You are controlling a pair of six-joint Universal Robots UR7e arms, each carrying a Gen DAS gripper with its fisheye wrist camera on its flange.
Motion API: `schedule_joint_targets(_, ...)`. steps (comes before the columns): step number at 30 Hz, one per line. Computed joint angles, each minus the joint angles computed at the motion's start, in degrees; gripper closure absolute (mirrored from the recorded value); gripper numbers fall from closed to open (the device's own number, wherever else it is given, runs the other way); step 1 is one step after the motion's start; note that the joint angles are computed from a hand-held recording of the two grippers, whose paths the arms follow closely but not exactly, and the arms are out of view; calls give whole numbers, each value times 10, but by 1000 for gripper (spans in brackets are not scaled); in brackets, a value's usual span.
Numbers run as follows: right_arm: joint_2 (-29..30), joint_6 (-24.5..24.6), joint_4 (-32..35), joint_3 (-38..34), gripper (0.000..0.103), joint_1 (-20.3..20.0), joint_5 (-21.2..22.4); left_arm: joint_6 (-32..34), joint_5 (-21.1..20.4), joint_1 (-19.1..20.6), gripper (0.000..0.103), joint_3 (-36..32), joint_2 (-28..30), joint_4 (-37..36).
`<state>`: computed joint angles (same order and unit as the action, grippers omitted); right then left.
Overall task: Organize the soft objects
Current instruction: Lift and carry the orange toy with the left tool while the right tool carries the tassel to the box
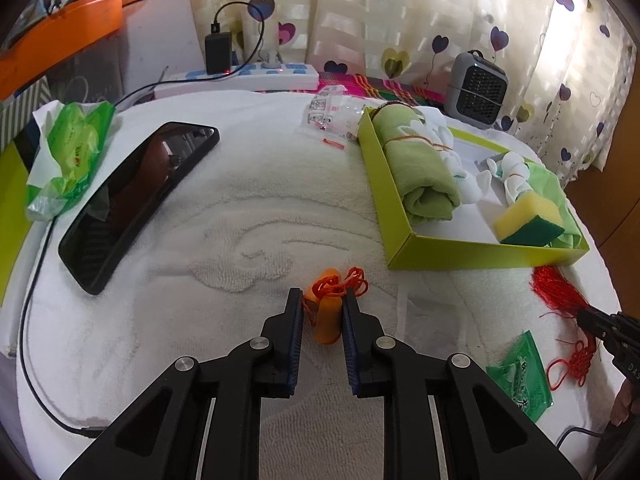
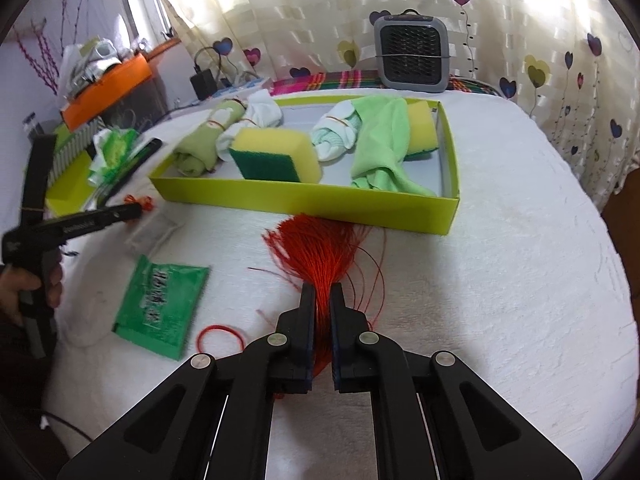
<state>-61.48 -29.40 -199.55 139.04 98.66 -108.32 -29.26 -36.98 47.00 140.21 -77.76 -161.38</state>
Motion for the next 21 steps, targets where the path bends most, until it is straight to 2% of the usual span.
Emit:
schedule_joint_targets(2, -14, 6, 15, 6, 97, -7, 28, -1, -1, -2, 86, 2, -1, -1)
schedule_joint_targets(11, -45, 16, 41, 22, 97, -20, 91, -4, -5, -14, 86, 9, -12, -4)
schedule_joint_targets(21, -76, 15, 34, 32, 97, -18, 129, -6, -5, -36, 86, 14, -27, -6)
